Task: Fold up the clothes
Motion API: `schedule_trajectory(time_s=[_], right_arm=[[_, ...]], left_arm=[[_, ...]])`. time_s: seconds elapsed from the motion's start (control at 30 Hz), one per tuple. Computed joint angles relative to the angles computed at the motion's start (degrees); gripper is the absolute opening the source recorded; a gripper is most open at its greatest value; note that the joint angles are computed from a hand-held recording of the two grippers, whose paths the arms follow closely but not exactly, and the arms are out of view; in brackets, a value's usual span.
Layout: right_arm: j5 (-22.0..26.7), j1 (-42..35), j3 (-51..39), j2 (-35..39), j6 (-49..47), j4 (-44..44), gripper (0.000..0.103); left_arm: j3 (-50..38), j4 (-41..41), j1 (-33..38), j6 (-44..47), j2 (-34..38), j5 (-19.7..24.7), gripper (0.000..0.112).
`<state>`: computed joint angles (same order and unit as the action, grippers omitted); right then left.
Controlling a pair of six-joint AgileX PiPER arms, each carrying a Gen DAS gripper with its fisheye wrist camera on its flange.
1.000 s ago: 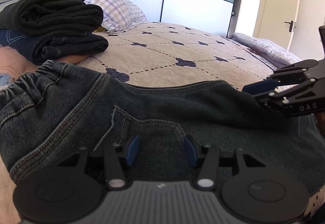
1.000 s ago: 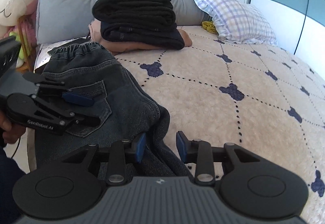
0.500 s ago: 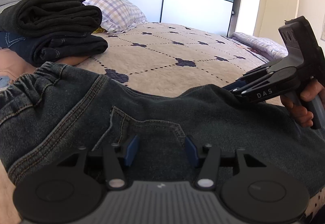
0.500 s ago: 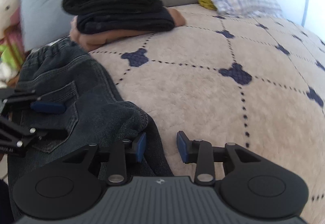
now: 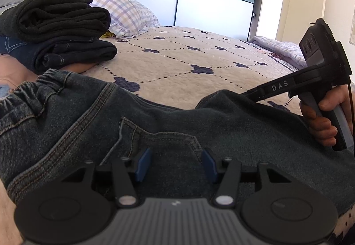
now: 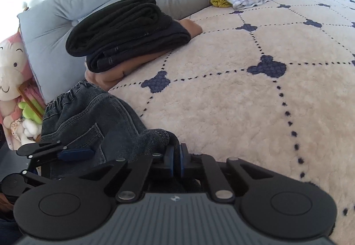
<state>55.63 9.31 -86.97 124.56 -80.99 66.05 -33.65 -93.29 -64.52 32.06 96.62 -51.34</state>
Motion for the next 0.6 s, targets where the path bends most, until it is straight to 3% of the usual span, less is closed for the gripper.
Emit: schedule_trajectory(time_s=[0.2,0.3,0.33,0.47,0.53,0.6], right_arm=[[-0.06,-1.98,0.39,0.78,7.02,5.48,0.005],[-9.80,-0.34,1.55,-0.38,10.91,4.55,0.000],[-10.15,-0.68,1.23,-0.16,11.29,5.24,0.000],[3.34,-3.66,-1.94,1.39,9.94,6.47,0.006],[6.49,-3.51,-3.54,1.40,11.95,3.87,0.010],[7.18,-2.99,-5.66,2.16,17.07,0.17,0.031]], left_arm=[[0.48,0.83,-0.09,-0.97,-0.14,0.08,0.053],[0.82,1.13,-0.11,-1.31,-0.38,0.19,0.053],[0.94,1.27,-0.13,-1.43,-0.44,0.22,0.053],[1.10,1.73,-0.17,-1.81,-0.14,-0.04,0.053],[1.15,1.84,-0.20,-2.06,-0.10,-0.11,0.053],[1.20,1.91,-0.22,-2.20,-0.17,-0.07,0.053]])
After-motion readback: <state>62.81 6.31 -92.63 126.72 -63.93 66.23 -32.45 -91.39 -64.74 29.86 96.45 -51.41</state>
